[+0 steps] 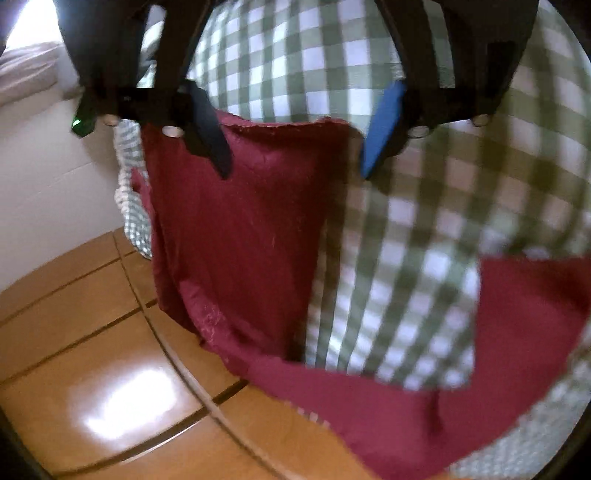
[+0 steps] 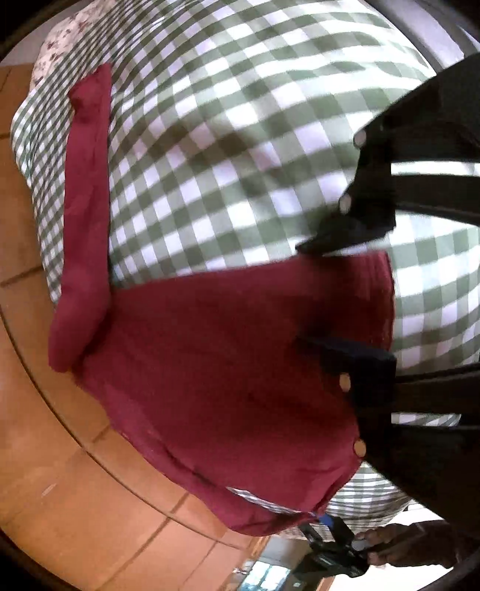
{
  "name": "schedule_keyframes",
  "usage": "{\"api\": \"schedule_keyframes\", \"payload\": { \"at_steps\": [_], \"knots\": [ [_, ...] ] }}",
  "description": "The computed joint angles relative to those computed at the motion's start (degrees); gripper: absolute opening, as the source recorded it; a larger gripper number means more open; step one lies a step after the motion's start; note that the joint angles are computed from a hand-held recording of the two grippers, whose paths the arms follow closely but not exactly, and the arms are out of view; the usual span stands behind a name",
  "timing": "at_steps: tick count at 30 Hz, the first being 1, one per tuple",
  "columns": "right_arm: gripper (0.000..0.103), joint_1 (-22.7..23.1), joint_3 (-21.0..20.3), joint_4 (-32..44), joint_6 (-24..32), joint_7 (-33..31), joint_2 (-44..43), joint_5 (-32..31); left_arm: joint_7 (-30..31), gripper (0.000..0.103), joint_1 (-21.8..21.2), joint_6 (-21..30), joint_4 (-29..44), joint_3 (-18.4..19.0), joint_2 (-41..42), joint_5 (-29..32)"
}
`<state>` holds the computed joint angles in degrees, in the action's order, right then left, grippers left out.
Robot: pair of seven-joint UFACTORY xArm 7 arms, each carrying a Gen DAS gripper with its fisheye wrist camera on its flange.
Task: Fold small clothes
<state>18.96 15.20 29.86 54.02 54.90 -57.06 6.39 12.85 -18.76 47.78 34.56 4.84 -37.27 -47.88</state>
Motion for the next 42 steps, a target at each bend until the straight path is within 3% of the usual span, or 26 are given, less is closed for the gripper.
{"api": "schedule_keyframes", "payload": {
  "at_steps": [2,3,9,16,20,26,28,29,31,33,36,42],
  "knots": [
    [0.009,0.61,-0.1,1.63,-0.22,-1.34,2.44,0.0,-0.99,0.013,0.22,-0.18,-0.17,-1.51,0.13,1.6],
    [0.008,0.63,0.16,2.23,0.11,-1.89,2.97,-0.51,-1.22,0.007,0.2,-0.95,-0.78,-2.45,-0.86,2.47],
    [0.007,-1.36,1.43,8.71,1.51,-3.29,1.32,-4.56,-2.1,0.005,-1.57,1.4,-0.27,-0.16,-8.51,3.55],
    [0.007,-3.04,2.47,16.36,8.77,-6.91,-3.95,-6.1,-7.58,0.005,-1.27,13.5,1.15,1.26,-21.58,7.54],
    [0.007,-1.63,3.7,13.19,15.53,-5.62,-8.3,-2.09,-12.49,0.005,1.01,21.07,-1.84,0.2,-28.15,11.71],
    [0.008,1.29,6.88,5.9,21.01,-1.51,-11.14,3.51,-15.78,0.005,3.29,25.02,-8.47,-1.6,-30.79,15.5],
    [0.013,1.97,7.4,5.27,22.5,-1.1,-11.01,3.15,-17.11,0.007,4.41,25.71,-8.96,-2.81,-30.96,17.61],
    [0.017,1.92,7.59,5.76,23.09,-0.9,-10.64,2.64,-17.55,0.014,4.93,25.96,-8.98,-2.45,-30.94,18.25],
    [0.034,1.59,7.88,6.54,23.02,-0.62,-11.0,1.17,-18.81,0.031,7.23,25.41,-9.04,-2.12,-32.06,20.26],
    [0.048,-0.04,8.91,8.94,23.35,-0.69,-10.09,-1.73,-20.46,0.055,10.2,24.01,-8.39,-2.08,-32.42,22.94],
    [0.057,-1.52,10.4,11.58,19.6,-2.05,-6.68,-4.55,-22.25,0.057,13.58,20.02,-7.31,-1.62,-29.75,26.16],
    [0.062,0.85,13.02,13.21,3.54,-2.44,6.82,-3.16,-25.23,0.057,17.74,13.25,-4.36,-1.07,-20.62,31.82]
  ]
}}
